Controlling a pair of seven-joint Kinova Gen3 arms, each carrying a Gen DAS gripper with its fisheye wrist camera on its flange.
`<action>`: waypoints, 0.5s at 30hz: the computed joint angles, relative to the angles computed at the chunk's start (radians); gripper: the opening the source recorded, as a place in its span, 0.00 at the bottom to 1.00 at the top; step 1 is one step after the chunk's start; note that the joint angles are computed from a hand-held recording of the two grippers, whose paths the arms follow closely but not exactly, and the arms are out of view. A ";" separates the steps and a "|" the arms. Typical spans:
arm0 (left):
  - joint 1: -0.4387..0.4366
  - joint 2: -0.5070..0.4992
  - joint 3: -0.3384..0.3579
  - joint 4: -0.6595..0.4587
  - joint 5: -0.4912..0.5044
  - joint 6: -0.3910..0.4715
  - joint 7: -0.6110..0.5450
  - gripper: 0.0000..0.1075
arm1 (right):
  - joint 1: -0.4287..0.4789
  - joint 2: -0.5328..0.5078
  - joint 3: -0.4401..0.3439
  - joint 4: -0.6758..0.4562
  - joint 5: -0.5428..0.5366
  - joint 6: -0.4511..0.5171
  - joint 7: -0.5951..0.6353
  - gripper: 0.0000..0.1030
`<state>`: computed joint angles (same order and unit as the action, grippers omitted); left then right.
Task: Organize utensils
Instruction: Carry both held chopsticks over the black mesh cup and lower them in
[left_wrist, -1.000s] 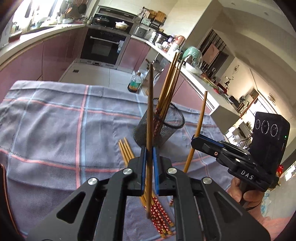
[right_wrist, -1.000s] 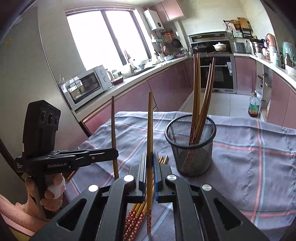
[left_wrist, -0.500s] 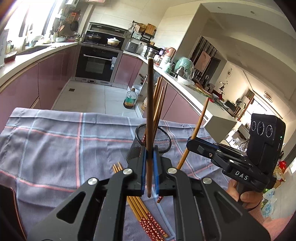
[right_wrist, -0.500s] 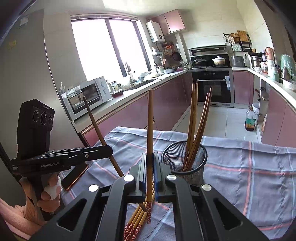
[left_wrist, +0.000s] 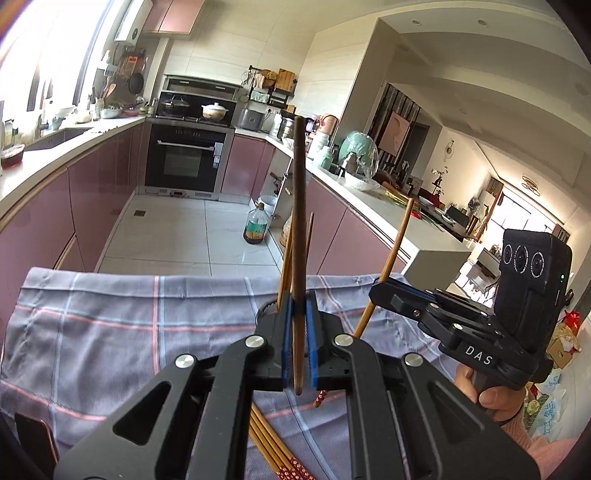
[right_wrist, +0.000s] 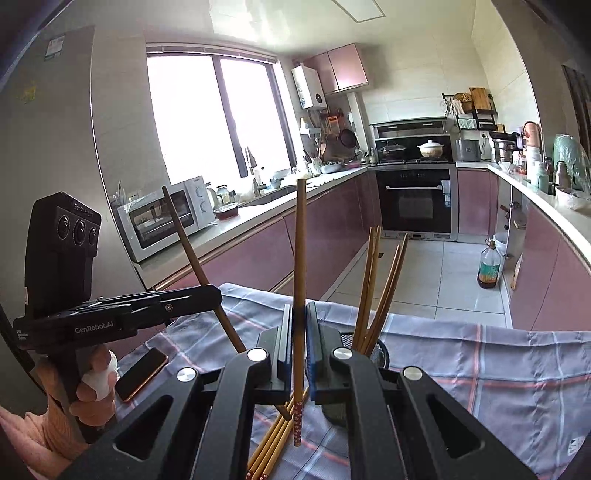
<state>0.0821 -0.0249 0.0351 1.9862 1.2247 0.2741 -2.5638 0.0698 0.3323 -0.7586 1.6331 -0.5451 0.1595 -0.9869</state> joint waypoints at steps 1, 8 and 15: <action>0.000 0.000 0.001 -0.007 -0.006 -0.003 0.007 0.07 | 0.001 -0.001 -0.001 -0.002 0.001 -0.004 0.001 0.05; 0.009 0.009 0.013 -0.056 -0.090 -0.038 0.090 0.07 | -0.034 -0.008 0.038 -0.022 0.037 -0.024 -0.037 0.05; 0.026 0.025 0.035 -0.092 -0.204 -0.081 0.193 0.07 | -0.058 -0.007 0.064 -0.037 0.096 -0.045 -0.094 0.05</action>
